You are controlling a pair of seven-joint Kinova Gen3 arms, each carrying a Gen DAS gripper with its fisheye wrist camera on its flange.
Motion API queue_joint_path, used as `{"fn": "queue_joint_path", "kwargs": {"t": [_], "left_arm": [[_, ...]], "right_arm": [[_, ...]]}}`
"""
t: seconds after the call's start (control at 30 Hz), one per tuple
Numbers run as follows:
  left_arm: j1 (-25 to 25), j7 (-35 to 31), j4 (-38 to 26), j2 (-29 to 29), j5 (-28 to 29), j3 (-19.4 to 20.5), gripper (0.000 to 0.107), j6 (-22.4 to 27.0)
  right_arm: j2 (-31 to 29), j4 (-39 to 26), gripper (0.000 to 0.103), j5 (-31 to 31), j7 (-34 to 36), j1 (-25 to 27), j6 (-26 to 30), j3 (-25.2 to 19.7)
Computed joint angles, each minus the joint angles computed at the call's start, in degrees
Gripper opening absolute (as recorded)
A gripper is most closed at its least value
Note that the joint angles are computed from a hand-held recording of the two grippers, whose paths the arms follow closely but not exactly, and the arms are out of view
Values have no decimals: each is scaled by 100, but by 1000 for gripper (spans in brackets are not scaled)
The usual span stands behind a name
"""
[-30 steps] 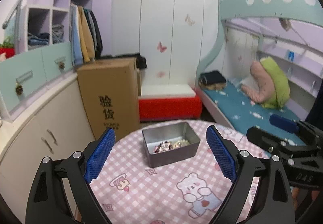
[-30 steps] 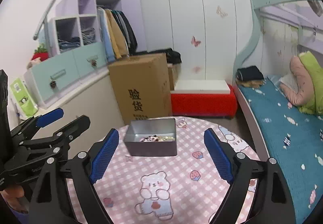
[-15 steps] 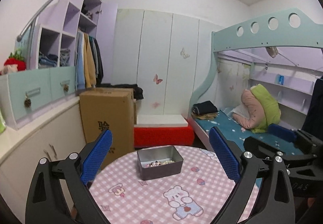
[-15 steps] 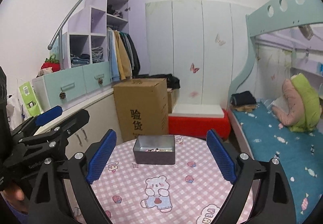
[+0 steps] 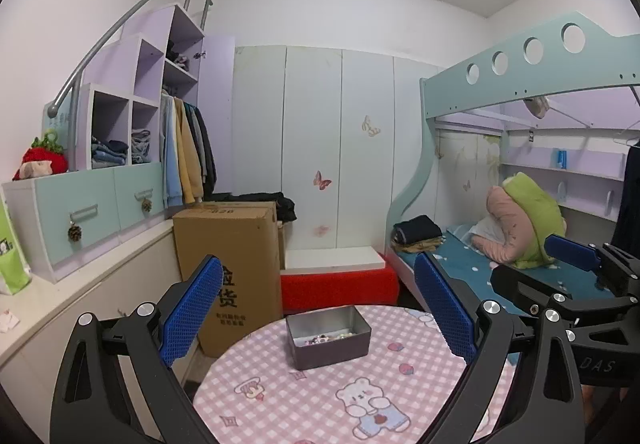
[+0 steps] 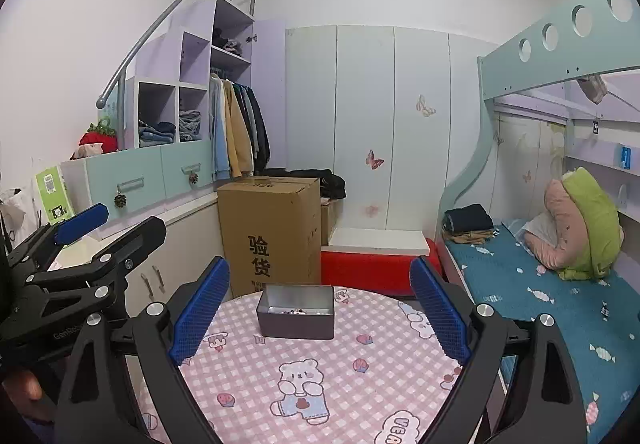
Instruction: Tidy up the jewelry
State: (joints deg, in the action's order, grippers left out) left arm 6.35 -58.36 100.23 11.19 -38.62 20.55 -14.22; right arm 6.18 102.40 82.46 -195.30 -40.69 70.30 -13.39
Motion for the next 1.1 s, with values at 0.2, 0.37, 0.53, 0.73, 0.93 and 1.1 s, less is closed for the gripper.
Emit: {"fn": "queue_joint_path", "kwargs": {"t": [0.2, 0.37, 0.53, 0.73, 0.93, 1.1], "left_arm": [[205, -321, 53, -32, 317, -228, 93, -91], [218, -419, 61, -31, 399, -232, 93, -99], [175, -391, 55, -32, 365, -178, 93, -75], [162, -403, 39, -5, 356, -158, 93, -68], [174, -451, 28, 0, 406, -154, 93, -48], [134, -420, 20, 2, 368, -110, 93, -36]], "right_arm": [[-41, 46, 89, 37, -42, -4, 22, -26], [-72, 52, 89, 14, -46, 14, -7, -38], [-84, 61, 89, 8, -58, 40, -29, -46], [-100, 65, 89, 0, -55, 69, -57, -44], [-114, 75, 89, -4, -57, 84, -78, -48], [-124, 80, 89, -12, -50, 102, -98, -48]]}}
